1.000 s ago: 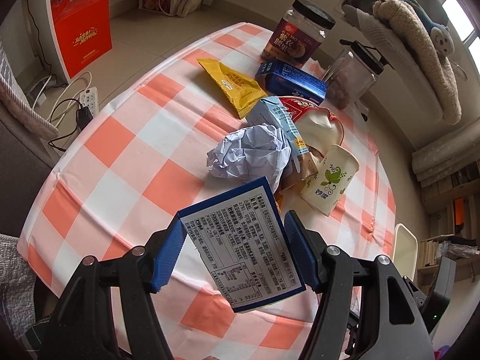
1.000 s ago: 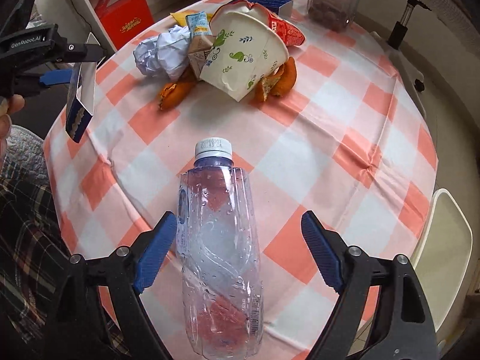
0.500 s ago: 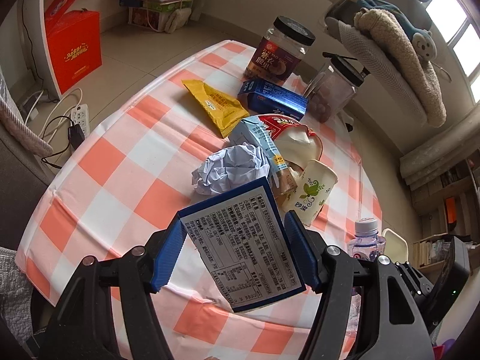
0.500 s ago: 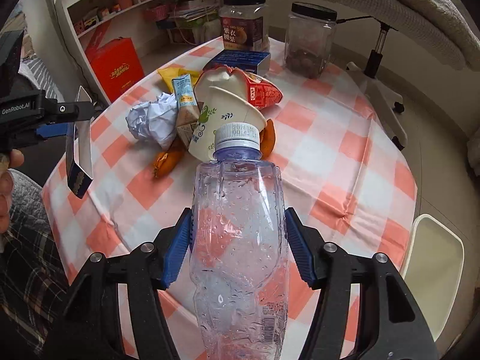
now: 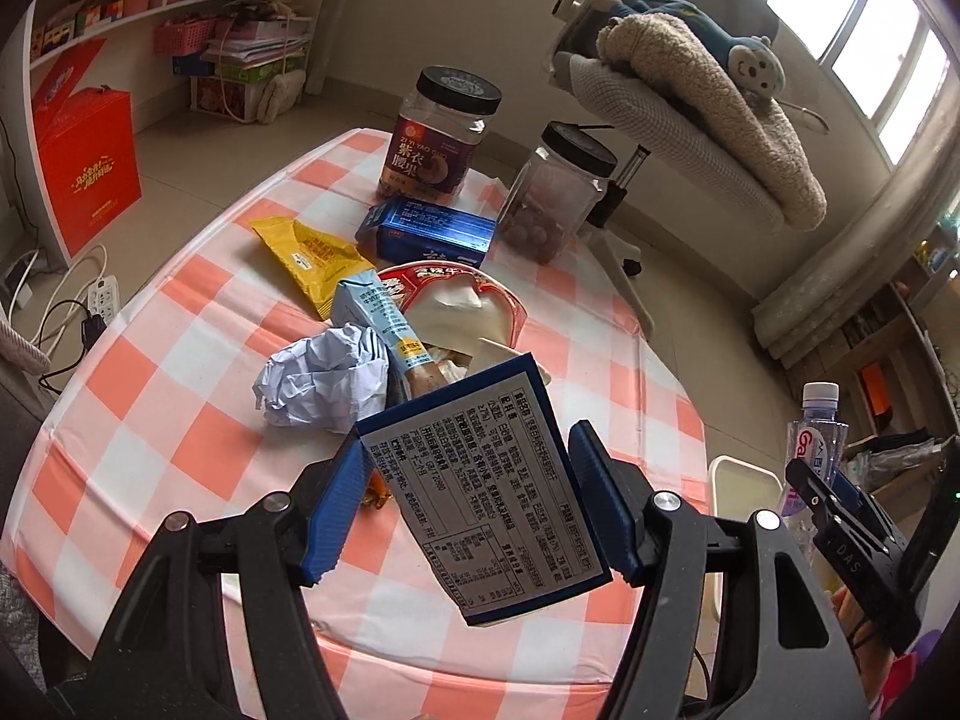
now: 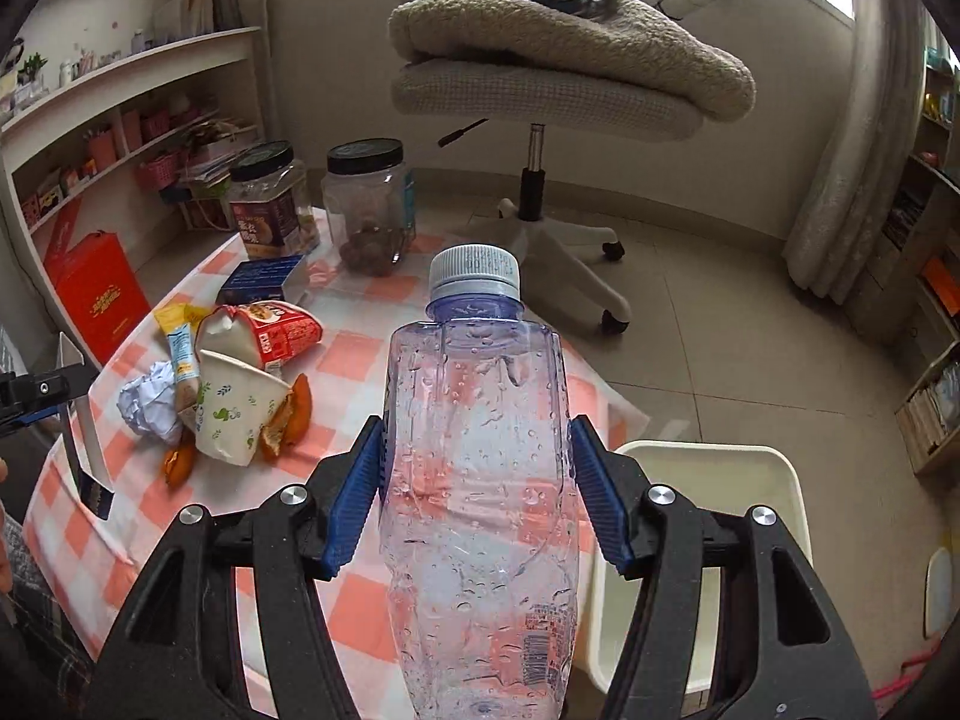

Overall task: Collect trash
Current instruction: 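Carry the box and bottle to the white bin and release both, then grasp the white paper cup with the left tool while the right tool grasps an orange peel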

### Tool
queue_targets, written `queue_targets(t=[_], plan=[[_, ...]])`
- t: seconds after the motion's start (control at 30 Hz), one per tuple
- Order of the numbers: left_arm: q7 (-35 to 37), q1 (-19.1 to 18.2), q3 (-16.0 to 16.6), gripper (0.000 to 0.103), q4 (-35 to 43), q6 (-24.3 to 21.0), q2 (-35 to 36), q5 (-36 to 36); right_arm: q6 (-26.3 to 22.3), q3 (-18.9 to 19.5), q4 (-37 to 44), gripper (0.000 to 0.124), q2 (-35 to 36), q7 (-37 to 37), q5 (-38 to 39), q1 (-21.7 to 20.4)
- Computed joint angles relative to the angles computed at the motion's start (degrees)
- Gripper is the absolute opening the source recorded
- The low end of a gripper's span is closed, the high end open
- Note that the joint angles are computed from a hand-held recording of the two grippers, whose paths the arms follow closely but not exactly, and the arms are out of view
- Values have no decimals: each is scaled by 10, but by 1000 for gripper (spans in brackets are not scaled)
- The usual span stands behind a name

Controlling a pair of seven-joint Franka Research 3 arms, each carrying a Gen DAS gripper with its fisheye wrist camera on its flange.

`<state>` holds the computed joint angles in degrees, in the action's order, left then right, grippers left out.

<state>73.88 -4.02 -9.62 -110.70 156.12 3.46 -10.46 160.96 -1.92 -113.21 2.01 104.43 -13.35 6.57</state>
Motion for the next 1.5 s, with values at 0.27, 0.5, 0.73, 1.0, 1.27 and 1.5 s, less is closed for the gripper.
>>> queue_targets(t=[0.27, 0.5, 0.73, 1.0, 1.27, 1.5], plan=[[7, -24, -24, 66, 18, 33, 28, 27, -36, -24, -15, 59, -18, 179, -132, -41], [-3, -59, -46, 66, 87, 24, 77, 67, -74, -27, -21, 85, -43, 348, -249, -80], [-12, -110, -72, 66, 228, -14, 168, 110, -55, -18, -50, 96, -93, 506, -356, -145], [16, -177, -98, 68, 422, -84, 303, 121, -44, -14, -61, 96, -112, 577, -368, -197], [23, -200, -69, 86, 410, -88, 288, 149, -42, -2, -63, 96, -115, 589, -387, -208], [-46, -195, -12, 89, 315, -72, 224, 246, -51, 13, -50, 96, -103, 548, -403, -174]])
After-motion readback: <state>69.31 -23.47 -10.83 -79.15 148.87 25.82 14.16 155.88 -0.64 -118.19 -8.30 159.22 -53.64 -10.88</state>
